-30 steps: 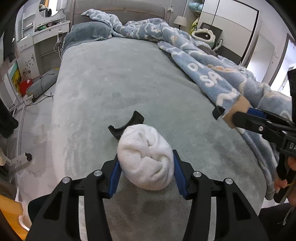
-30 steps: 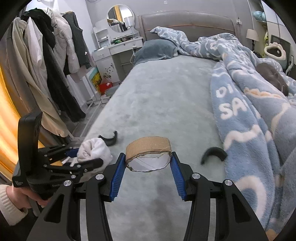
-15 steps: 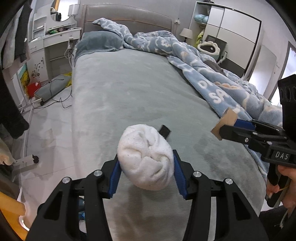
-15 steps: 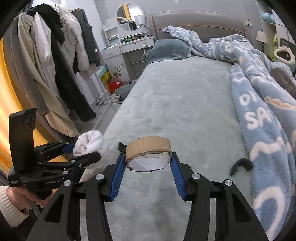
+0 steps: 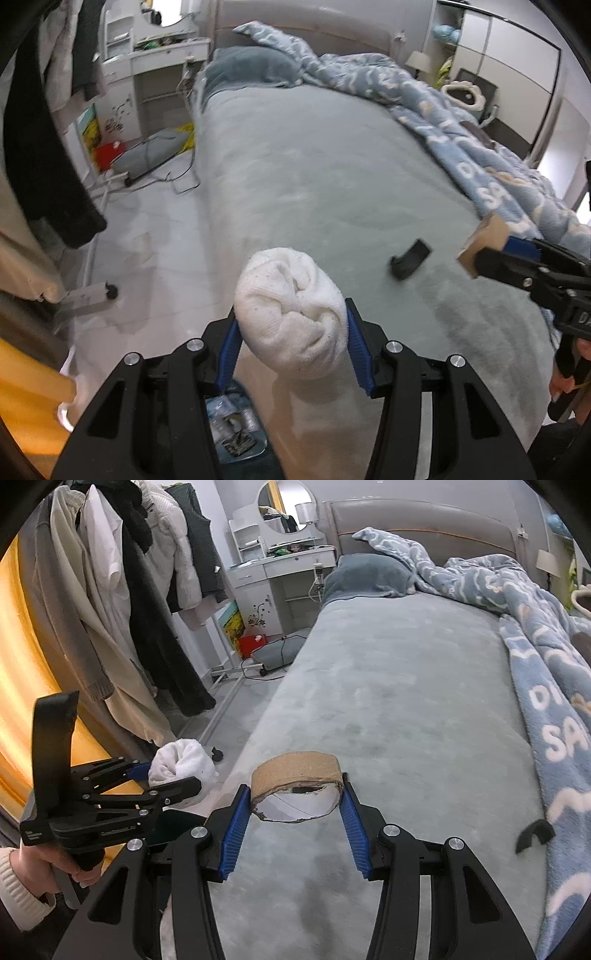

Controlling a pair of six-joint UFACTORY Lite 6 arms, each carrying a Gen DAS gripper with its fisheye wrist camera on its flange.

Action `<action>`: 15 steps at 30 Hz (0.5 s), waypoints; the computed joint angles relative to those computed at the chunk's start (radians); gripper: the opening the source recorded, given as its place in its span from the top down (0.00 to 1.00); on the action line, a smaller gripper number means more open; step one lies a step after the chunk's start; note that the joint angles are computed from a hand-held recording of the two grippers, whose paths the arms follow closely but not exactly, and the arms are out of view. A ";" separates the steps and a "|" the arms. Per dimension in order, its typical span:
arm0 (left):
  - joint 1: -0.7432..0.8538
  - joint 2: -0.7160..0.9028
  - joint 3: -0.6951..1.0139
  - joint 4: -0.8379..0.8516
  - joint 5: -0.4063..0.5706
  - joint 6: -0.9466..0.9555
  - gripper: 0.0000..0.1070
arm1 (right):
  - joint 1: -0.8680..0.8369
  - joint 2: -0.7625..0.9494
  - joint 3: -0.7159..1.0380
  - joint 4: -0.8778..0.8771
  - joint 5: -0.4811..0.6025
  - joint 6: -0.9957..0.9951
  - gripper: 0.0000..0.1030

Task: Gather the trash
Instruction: 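Carry the cloth ball and tape roll to the teal bin with both tools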

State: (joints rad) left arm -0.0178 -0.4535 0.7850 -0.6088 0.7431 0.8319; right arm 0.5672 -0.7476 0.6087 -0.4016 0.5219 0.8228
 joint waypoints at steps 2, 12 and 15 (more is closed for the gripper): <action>0.035 0.021 0.007 0.008 0.010 0.016 0.49 | 0.017 0.037 0.017 -0.021 -0.018 0.027 0.52; 0.181 0.109 0.039 0.044 0.061 0.107 0.48 | 0.125 0.255 0.131 -0.163 -0.092 0.196 0.52; 0.235 0.144 0.060 0.049 0.089 0.129 0.48 | 0.156 0.326 0.173 -0.206 -0.108 0.246 0.52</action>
